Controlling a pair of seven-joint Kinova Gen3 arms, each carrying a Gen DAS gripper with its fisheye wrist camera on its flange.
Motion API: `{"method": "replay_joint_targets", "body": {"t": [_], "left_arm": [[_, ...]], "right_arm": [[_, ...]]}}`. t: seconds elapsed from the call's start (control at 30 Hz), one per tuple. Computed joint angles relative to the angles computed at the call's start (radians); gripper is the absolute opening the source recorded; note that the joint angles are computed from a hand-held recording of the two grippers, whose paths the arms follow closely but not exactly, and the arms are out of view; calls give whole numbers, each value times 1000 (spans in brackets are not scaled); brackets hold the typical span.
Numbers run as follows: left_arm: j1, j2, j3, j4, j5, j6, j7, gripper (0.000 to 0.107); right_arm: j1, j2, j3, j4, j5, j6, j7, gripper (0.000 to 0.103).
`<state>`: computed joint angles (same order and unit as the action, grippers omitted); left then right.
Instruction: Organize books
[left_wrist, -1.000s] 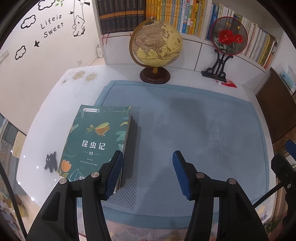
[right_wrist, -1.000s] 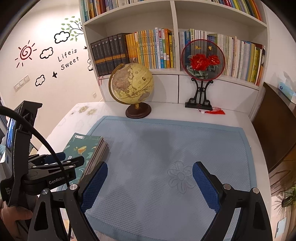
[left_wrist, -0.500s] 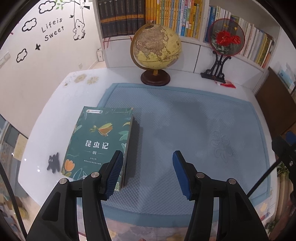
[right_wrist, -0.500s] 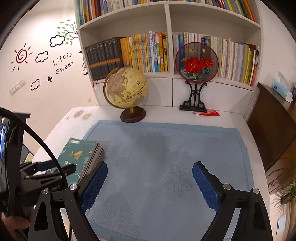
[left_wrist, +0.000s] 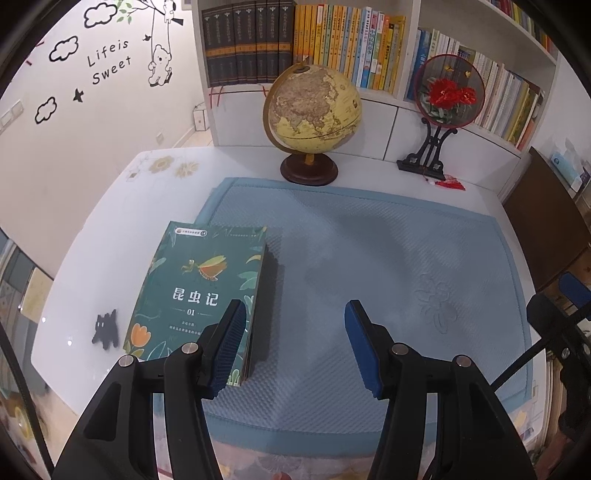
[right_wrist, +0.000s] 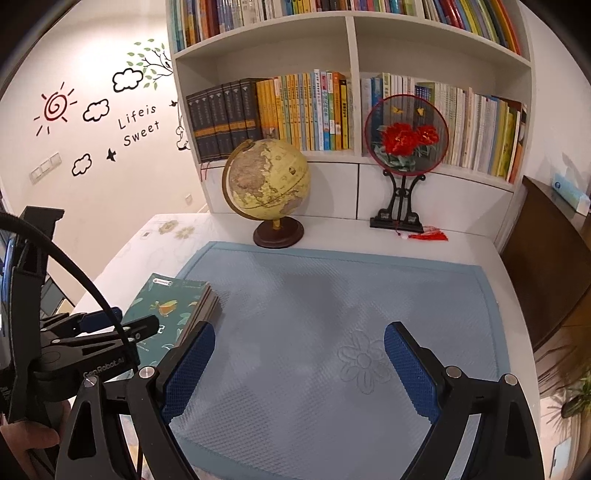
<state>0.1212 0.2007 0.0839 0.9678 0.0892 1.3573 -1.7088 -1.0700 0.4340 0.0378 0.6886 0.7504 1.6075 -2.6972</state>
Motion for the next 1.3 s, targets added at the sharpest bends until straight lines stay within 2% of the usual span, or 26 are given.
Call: {"method": "replay_joint_targets", "body": {"t": [0.17, 0.47, 0.5, 0.53, 0.57, 1.0, 1.3], "left_arm": [[-8, 7, 1, -5, 13, 6, -14, 54], [-21, 6, -3, 5, 34, -8, -14, 56], [-25, 6, -3, 6, 38, -10, -13, 58], [-26, 5, -3, 8, 39, -13, -12, 67], [-27, 1, -4, 13, 40, -21, -12, 69], [-20, 6, 0, 4, 33, -20, -29, 69], [-13, 16, 1, -8, 25, -10, -27, 69]], "right_arm": [[-10, 24, 8, -39, 1, 25, 36, 92], [-14, 26, 19, -46, -12, 32, 25, 92], [-14, 27, 19, -47, -15, 34, 25, 92], [-12, 29, 19, -51, -18, 38, 27, 92], [-10, 33, 19, -58, -23, 44, 30, 92], [-4, 52, 30, -97, -50, 80, 48, 92], [3, 40, 28, -77, -54, 68, 44, 92]]}}
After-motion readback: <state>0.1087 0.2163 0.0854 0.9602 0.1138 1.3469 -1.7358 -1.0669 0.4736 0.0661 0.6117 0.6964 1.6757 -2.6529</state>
